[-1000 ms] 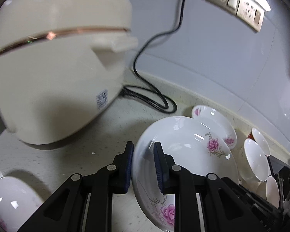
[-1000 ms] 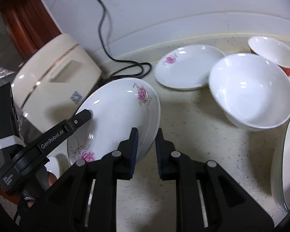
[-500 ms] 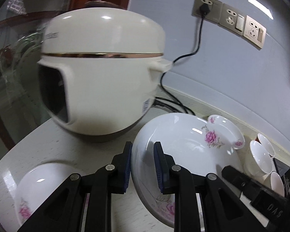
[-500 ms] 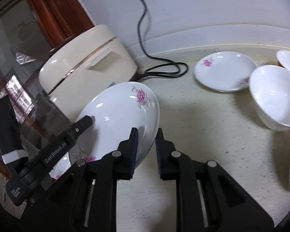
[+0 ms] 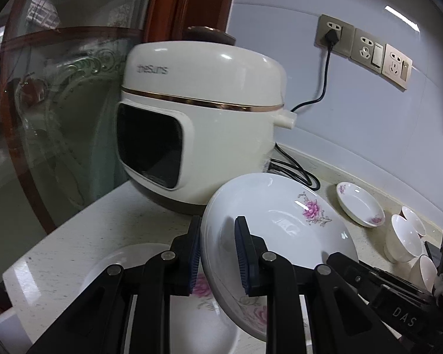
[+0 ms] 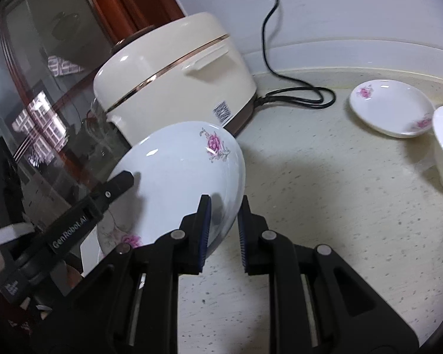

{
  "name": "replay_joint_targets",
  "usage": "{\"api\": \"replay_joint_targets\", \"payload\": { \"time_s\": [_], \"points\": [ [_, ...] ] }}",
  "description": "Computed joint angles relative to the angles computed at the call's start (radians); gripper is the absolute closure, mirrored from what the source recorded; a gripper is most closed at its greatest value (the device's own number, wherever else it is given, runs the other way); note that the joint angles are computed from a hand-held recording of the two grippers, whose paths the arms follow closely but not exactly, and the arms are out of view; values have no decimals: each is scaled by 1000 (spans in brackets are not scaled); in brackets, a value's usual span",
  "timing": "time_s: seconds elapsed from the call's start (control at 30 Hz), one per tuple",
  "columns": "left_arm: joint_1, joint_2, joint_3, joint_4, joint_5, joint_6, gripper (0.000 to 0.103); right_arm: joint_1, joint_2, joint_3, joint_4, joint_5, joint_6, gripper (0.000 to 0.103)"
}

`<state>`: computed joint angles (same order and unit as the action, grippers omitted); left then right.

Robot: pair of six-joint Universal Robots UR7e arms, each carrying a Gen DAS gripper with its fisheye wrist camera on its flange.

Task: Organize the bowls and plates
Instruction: 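Carry the second plate with both grippers toward the first plate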

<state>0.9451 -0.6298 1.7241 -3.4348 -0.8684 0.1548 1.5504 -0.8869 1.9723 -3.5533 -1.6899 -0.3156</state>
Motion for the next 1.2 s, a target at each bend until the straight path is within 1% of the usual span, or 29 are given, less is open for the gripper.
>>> {"api": "replay_joint_targets", "payload": {
  "time_s": [0.17, 0.37, 0.73, 0.83, 0.97, 1.2],
  "points": [
    [9, -11, 12, -9, 5, 10, 81, 10, 11, 0, -4, 16, -18, 81],
    [17, -36, 41, -31, 26, 32, 79, 31, 34, -4, -8, 15, -39, 79],
    [46, -63, 80, -44, 45, 51, 79, 65, 83, -26, -9, -23, -78, 79],
    [58, -70, 86, -29, 40, 51, 79, 68, 92, -34, -1, -27, -84, 79],
    [67, -69, 85, -30, 48, 60, 79, 79, 105, -41, 17, -51, -95, 78],
    [70, -84, 109, -34, 64, 57, 79, 89, 113, -42, 26, -57, -116, 78]
  ]
}}
